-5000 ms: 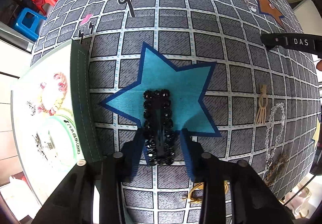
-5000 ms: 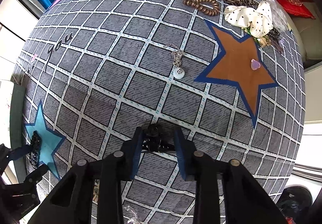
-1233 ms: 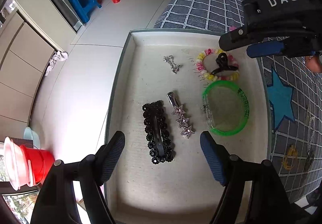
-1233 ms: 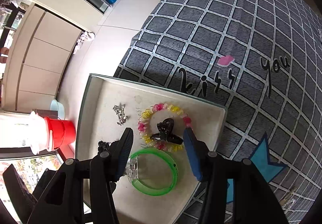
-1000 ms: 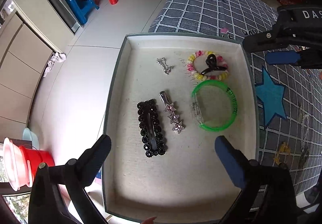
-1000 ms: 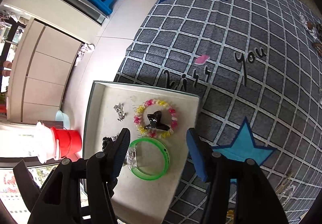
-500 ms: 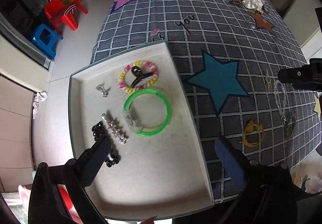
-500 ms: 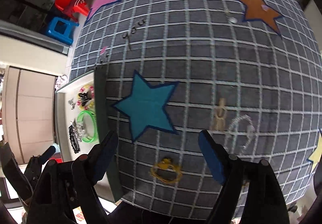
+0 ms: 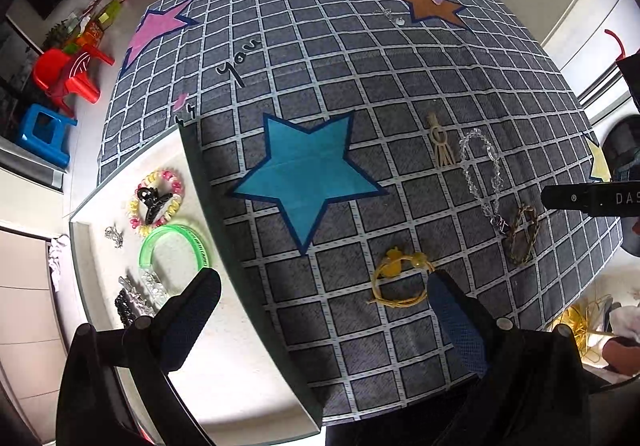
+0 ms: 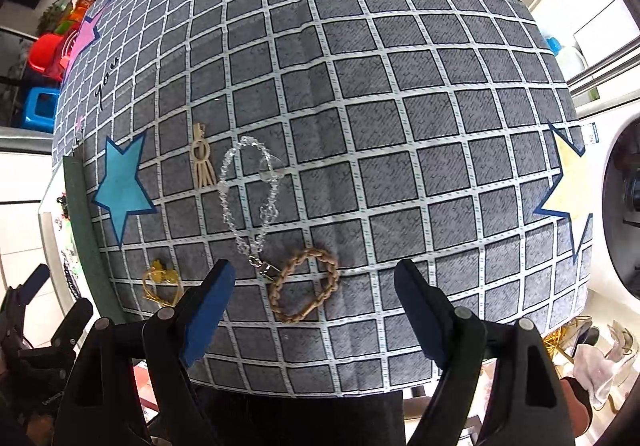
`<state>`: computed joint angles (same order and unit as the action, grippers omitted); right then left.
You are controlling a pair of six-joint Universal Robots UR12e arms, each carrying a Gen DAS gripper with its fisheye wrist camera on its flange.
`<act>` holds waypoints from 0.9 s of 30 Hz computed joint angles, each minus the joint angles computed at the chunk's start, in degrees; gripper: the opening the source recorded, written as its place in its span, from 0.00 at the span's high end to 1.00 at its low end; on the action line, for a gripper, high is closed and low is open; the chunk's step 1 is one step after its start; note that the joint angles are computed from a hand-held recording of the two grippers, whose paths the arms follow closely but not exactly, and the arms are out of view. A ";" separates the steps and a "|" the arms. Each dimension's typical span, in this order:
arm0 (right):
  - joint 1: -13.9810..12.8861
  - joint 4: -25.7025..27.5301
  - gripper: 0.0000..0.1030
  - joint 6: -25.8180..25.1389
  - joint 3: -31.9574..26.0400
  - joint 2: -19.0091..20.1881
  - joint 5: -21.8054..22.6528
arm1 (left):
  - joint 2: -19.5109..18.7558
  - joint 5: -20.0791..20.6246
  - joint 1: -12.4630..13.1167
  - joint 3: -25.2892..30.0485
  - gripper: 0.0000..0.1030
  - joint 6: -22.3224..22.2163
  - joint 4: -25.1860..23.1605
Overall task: Organize jewelry
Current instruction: 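Move the left tool to the yellow hair tie while the right tool moves to the braided brown bracelet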
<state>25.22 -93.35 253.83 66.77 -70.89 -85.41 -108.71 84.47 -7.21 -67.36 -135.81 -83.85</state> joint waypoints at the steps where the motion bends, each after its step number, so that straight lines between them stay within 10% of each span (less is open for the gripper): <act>1: -0.06 0.51 0.18 -1.23 0.10 -0.04 0.22 | 0.07 0.02 -0.16 -0.13 0.00 -0.36 -0.71; 9: 0.61 4.41 0.18 -11.67 0.66 -0.09 0.05 | 0.77 3.86 -2.30 -3.63 0.00 -1.39 0.33; 27: 1.57 3.90 0.25 -15.92 1.00 1.63 -2.52 | -0.86 6.70 -2.68 -4.20 0.14 -3.81 -2.81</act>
<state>26.79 -89.45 237.92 67.77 -69.25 -87.93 -109.57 91.17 -9.89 -71.56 -139.62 -86.66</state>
